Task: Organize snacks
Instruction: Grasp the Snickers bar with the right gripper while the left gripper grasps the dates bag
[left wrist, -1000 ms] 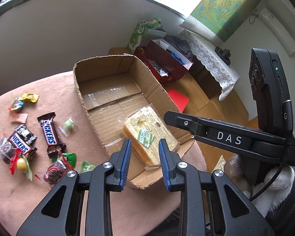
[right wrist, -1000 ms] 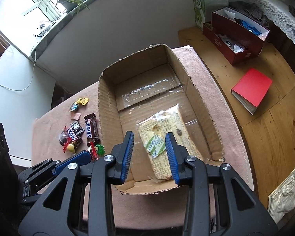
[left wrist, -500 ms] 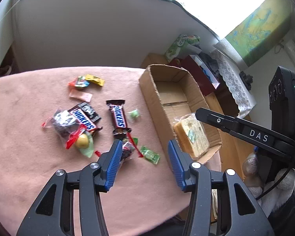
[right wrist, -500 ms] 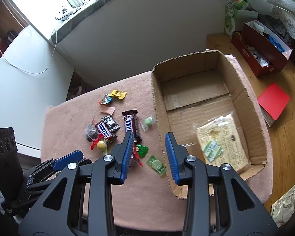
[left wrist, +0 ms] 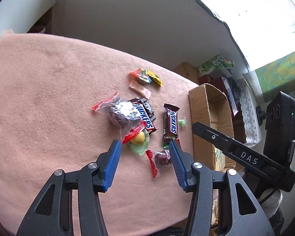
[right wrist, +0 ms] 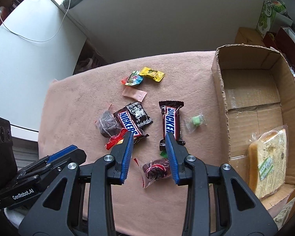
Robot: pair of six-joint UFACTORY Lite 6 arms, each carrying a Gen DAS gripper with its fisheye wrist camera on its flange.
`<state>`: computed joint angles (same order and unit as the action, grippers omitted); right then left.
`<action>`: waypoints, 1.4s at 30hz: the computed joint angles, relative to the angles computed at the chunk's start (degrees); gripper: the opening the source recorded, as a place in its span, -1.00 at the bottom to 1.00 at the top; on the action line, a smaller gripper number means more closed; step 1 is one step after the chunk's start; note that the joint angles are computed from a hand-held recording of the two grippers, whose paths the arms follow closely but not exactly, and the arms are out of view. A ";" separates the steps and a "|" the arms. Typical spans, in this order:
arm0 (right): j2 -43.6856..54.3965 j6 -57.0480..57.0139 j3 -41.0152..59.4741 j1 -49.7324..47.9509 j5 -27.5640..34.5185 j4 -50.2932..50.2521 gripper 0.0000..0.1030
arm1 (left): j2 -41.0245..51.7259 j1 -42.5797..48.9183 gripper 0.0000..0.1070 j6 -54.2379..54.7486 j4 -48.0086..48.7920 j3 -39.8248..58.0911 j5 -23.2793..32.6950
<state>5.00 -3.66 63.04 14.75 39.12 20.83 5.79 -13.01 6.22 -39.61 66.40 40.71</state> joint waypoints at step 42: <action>28.70 7.63 21.18 1.84 2.23 -10.51 -0.41 | 20.12 1.33 -0.34 -0.68 3.09 12.60 -3.60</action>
<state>33.69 3.97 84.21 16.60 41.35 10.32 25.91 -11.69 5.53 -36.52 79.00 37.11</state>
